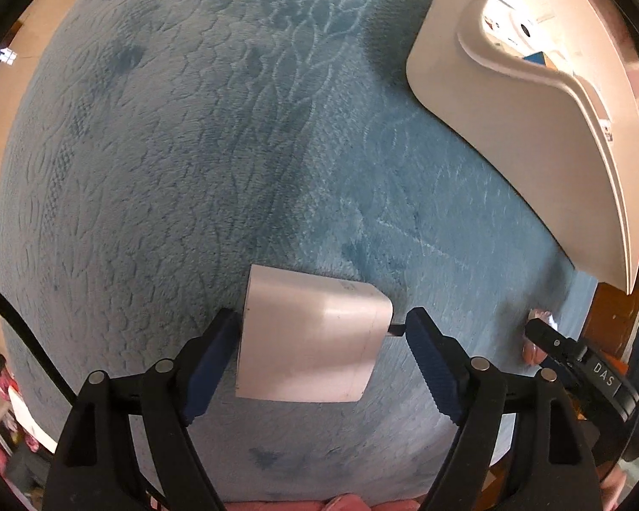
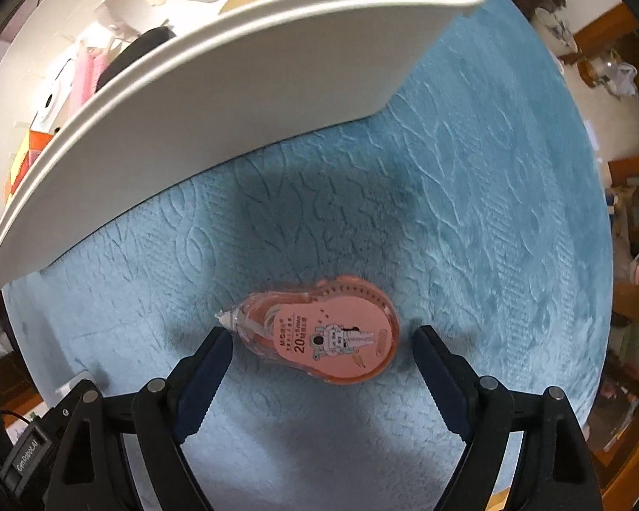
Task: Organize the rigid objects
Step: 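Close the left gripper on the white charger while the right closes on the pink tape dispenser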
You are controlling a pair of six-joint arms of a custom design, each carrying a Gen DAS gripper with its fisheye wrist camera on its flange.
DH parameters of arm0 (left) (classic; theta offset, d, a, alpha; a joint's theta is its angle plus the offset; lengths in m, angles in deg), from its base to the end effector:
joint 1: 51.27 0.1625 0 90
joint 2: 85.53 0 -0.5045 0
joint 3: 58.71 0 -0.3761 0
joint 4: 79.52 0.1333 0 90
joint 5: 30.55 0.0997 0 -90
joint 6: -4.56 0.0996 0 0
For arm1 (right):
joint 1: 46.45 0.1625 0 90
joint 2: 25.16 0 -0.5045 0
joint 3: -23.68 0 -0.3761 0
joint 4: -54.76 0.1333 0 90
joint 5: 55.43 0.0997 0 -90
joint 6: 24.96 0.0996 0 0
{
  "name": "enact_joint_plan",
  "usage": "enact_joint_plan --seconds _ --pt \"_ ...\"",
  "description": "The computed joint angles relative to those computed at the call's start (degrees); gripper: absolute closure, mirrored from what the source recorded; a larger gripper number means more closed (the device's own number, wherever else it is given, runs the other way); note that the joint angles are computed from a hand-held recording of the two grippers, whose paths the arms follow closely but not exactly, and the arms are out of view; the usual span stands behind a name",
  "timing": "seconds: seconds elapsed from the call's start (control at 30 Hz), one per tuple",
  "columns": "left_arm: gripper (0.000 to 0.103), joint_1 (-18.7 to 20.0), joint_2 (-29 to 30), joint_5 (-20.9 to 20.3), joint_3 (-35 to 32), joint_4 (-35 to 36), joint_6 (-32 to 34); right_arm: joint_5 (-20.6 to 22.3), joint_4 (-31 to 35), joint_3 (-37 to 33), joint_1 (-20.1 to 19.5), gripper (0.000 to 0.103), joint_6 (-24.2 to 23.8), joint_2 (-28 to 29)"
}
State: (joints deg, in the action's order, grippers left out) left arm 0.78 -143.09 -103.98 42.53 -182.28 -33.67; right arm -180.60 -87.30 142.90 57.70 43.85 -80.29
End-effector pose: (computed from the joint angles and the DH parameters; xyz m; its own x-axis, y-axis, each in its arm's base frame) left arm -0.2286 -0.5561 0.1954 -0.8494 0.1352 -0.5102 0.0025 0.9677 0.2522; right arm 0.2040 -0.4986 0.1377 -0.4988 0.7699 0.3980 0.6253 0.6377 -0.4499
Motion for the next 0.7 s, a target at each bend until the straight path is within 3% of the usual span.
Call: enact_joint_plan --seconds 0.23,0.5,0.7 --pt "0.023 0.1 -1.7 0.6 1.3 0.0 0.3 1.4 -3.5 -1.6 -0.8 0.016 -2.7 1.2" --pt "0.023 -0.7 -2.4 1.0 2.7 -0.5 -0.3 1.6 -2.1 -4.3 -2.1 0.016 -1.8 2.8" --pt "0.023 -1.4 -1.9 0.8 2.5 -0.4 -1.0 0.9 -6.0 -2.0 -2.9 0.016 -1.1 2.9"
